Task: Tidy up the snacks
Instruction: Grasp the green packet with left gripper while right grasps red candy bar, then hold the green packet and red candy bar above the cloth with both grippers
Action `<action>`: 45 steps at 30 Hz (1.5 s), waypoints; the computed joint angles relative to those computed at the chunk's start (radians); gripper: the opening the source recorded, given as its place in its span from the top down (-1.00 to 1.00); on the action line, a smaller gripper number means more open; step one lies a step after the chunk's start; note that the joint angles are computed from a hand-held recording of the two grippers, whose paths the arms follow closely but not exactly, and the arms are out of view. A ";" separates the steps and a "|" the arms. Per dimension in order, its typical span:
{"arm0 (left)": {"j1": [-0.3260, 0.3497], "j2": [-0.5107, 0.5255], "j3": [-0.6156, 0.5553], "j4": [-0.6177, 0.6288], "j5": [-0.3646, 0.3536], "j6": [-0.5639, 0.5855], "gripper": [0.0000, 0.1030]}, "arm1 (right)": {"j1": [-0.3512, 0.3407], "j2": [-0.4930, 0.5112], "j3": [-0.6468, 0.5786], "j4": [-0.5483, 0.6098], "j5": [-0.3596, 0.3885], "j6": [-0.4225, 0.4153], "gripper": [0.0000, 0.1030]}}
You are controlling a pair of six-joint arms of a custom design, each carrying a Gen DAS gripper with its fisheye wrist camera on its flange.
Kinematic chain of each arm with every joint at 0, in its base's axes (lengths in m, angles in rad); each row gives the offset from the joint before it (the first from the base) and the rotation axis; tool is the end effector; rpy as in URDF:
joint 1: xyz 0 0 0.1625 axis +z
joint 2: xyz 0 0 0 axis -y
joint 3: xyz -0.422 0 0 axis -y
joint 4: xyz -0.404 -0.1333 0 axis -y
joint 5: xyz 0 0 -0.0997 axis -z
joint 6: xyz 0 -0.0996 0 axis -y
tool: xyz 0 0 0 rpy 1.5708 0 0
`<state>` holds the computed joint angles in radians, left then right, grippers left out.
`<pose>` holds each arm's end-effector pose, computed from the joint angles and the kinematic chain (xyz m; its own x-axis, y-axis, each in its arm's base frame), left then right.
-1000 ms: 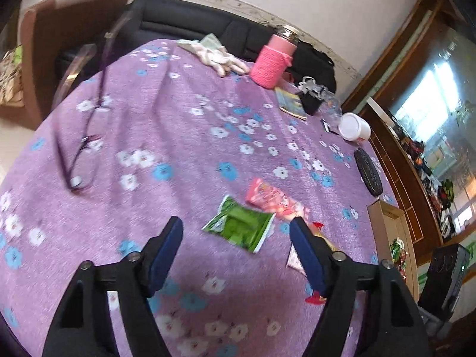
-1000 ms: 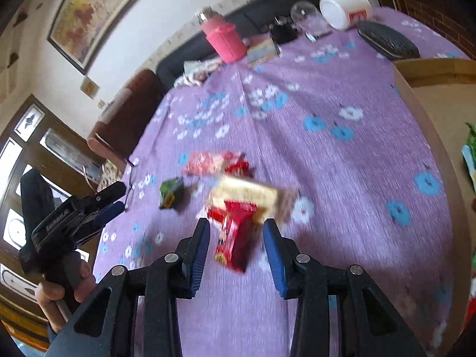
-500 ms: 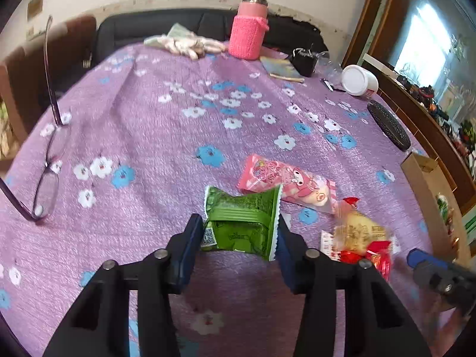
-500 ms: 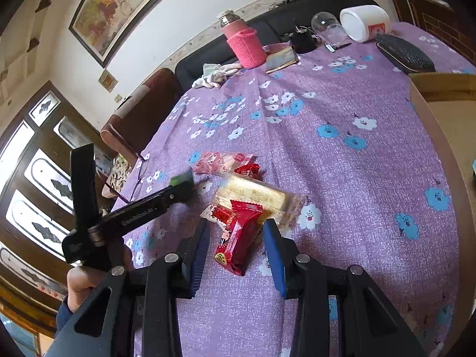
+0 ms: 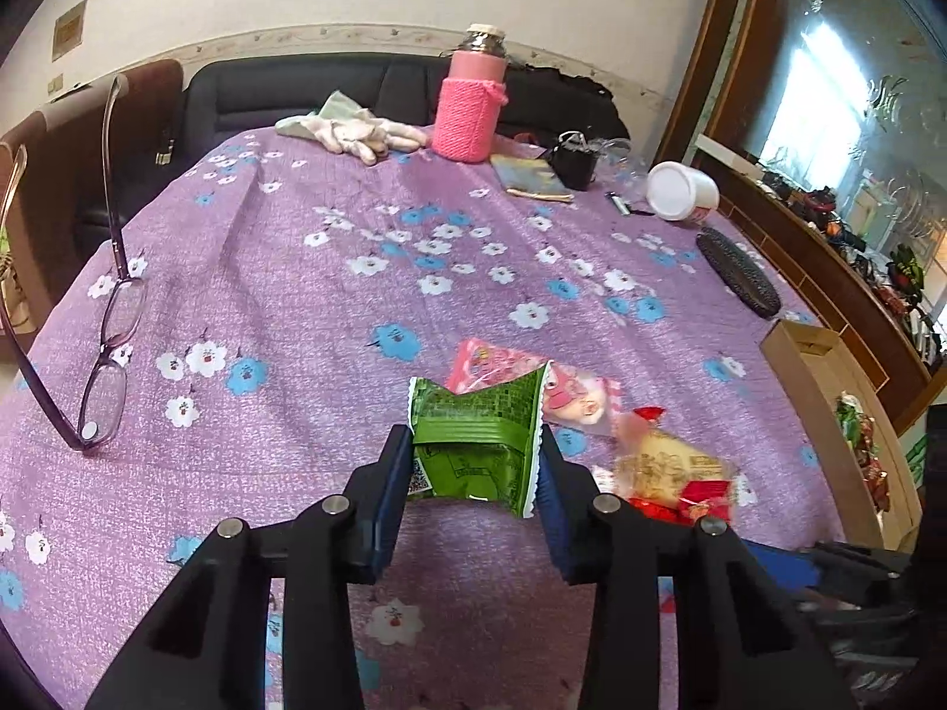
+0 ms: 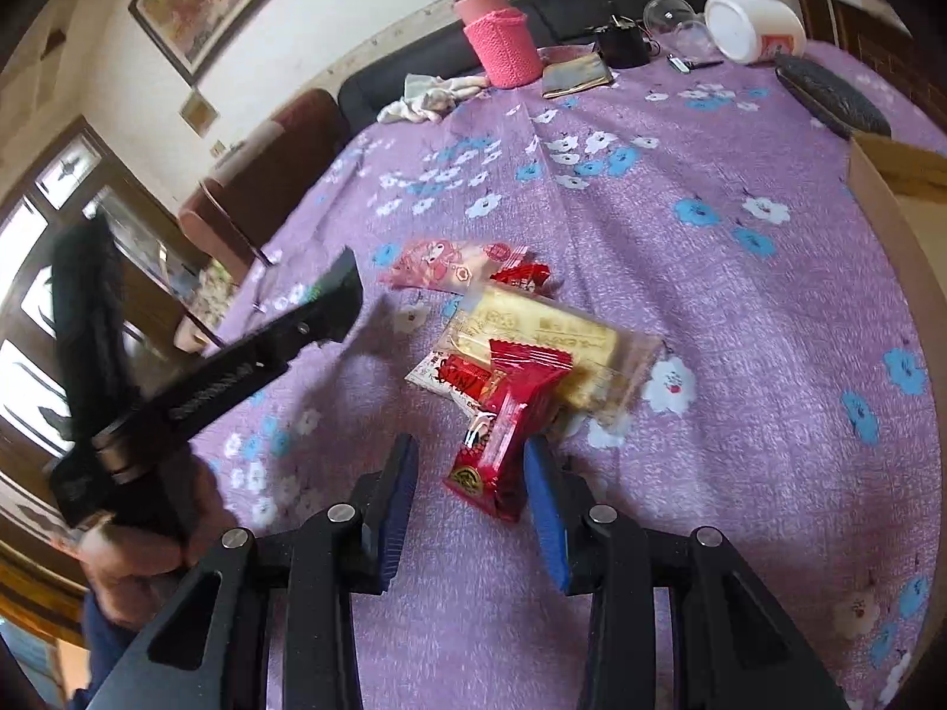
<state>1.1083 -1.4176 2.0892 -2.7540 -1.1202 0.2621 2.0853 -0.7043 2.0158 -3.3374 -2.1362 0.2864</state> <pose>-0.0701 -0.5366 0.2988 -0.7692 0.4058 -0.4936 0.6092 0.6991 -0.3745 0.3411 -0.4409 0.0135 -0.9412 0.0190 0.3374 -0.1836 0.8095 -0.5576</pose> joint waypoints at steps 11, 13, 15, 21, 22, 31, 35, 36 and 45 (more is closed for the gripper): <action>-0.018 -0.012 0.030 -0.024 -0.002 0.021 0.25 | 0.022 0.033 -0.010 -0.065 -0.102 -0.097 0.59; -0.023 -0.014 0.039 -0.035 -0.007 0.030 0.25 | 0.027 0.027 0.005 -0.112 -0.111 -0.115 0.59; -0.030 -0.015 0.048 -0.042 -0.005 0.041 0.25 | 0.024 0.022 0.010 -0.120 -0.104 -0.122 0.59; -0.036 -0.004 0.051 -0.044 0.007 0.047 0.25 | 0.020 0.014 0.017 -0.118 -0.073 -0.148 0.54; -0.036 -0.003 0.051 -0.044 0.010 0.047 0.25 | 0.017 0.015 0.013 -0.108 -0.067 -0.148 0.54; -0.036 -0.006 0.054 -0.049 0.010 0.047 0.25 | 0.022 0.050 -0.017 -0.077 -0.111 -0.175 0.53; -0.037 -0.006 0.055 -0.048 0.011 0.048 0.25 | 0.018 0.052 -0.019 -0.057 -0.114 -0.172 0.49; -0.037 -0.006 0.055 -0.049 0.012 0.047 0.25 | 0.021 0.052 -0.021 -0.049 -0.117 -0.173 0.49; -0.037 -0.010 0.057 -0.054 0.009 0.054 0.25 | 0.045 0.069 -0.028 -0.095 -0.170 -0.214 0.56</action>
